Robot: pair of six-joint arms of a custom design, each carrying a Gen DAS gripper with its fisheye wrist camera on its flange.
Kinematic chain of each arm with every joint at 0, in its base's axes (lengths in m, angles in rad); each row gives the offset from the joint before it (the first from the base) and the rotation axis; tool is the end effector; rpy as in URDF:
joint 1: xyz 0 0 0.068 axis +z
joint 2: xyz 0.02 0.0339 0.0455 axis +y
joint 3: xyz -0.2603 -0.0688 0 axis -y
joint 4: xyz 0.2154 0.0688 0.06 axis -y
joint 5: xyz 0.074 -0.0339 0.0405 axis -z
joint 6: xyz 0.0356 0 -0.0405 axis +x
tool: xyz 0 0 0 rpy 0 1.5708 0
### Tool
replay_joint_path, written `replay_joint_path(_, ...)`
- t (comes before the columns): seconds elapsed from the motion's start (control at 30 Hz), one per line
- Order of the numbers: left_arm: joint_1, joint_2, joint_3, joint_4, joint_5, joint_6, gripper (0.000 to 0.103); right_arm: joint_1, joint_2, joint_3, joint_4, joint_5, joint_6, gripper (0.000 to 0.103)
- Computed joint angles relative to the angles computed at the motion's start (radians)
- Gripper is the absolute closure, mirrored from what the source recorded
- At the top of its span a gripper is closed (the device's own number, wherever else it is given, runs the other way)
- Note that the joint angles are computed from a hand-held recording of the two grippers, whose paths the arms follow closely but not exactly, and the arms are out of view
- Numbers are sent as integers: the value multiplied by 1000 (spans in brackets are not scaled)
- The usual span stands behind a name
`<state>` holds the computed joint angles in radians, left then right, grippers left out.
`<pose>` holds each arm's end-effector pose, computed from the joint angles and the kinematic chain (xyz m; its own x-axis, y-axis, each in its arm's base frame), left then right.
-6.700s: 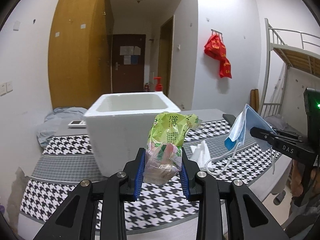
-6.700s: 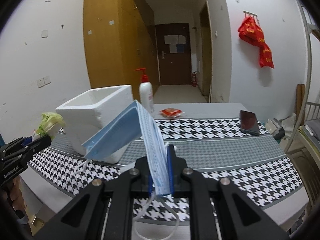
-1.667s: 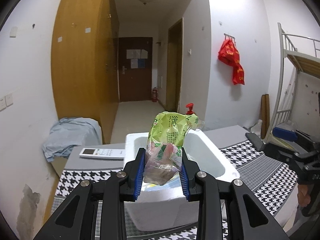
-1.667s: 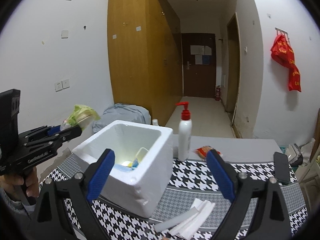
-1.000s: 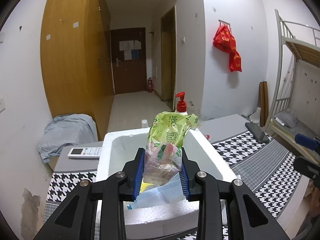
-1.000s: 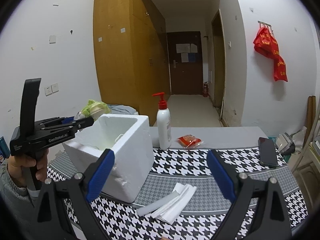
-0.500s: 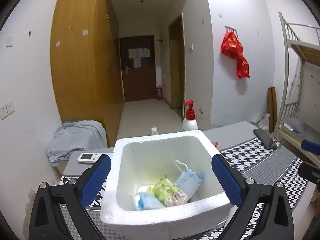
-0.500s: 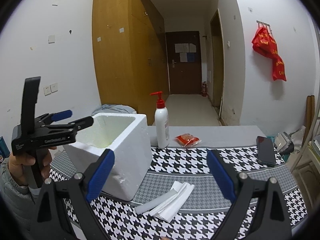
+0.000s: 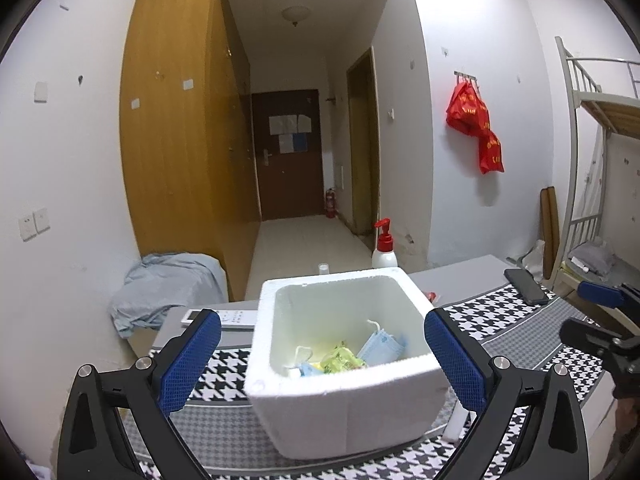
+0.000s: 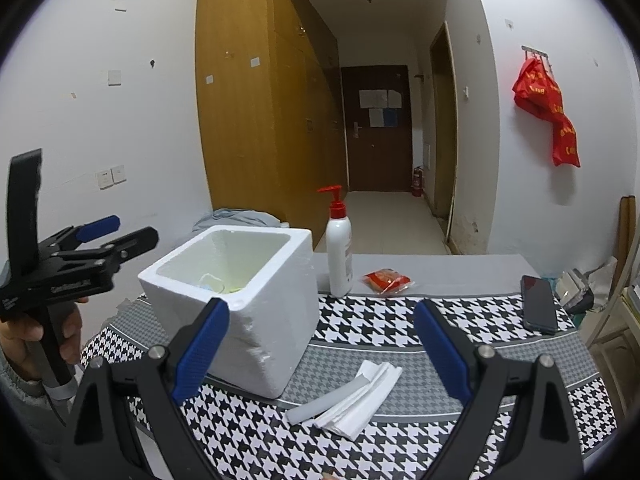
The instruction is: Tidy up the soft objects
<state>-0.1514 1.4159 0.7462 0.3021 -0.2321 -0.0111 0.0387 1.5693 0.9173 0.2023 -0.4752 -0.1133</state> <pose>0.2853 -0.0352 0.2450 -0.3545 0.0432 -0.9341 -0.0694 0.9950 0.0723 0.3215 0.0287 0.2449 -0.3812 -0.1154 -0.9173 -0.4924 0.8651 0.0958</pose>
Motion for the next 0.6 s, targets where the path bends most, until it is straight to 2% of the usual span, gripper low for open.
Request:
replay_joint_path(0.23,-19,-134,-110,-7,-20,-5,1,5,-50,-45,2,-12,-13,8)
replay_joint_path(0.4,-81,-236,-200,13,-116,0,1,-8,-91,-89,8,-26,-24,8)
replay_joint_path(0.6,-126,-297,-256,31,-161,-20,1,-18,-128,-150,39,-50,-14,8)
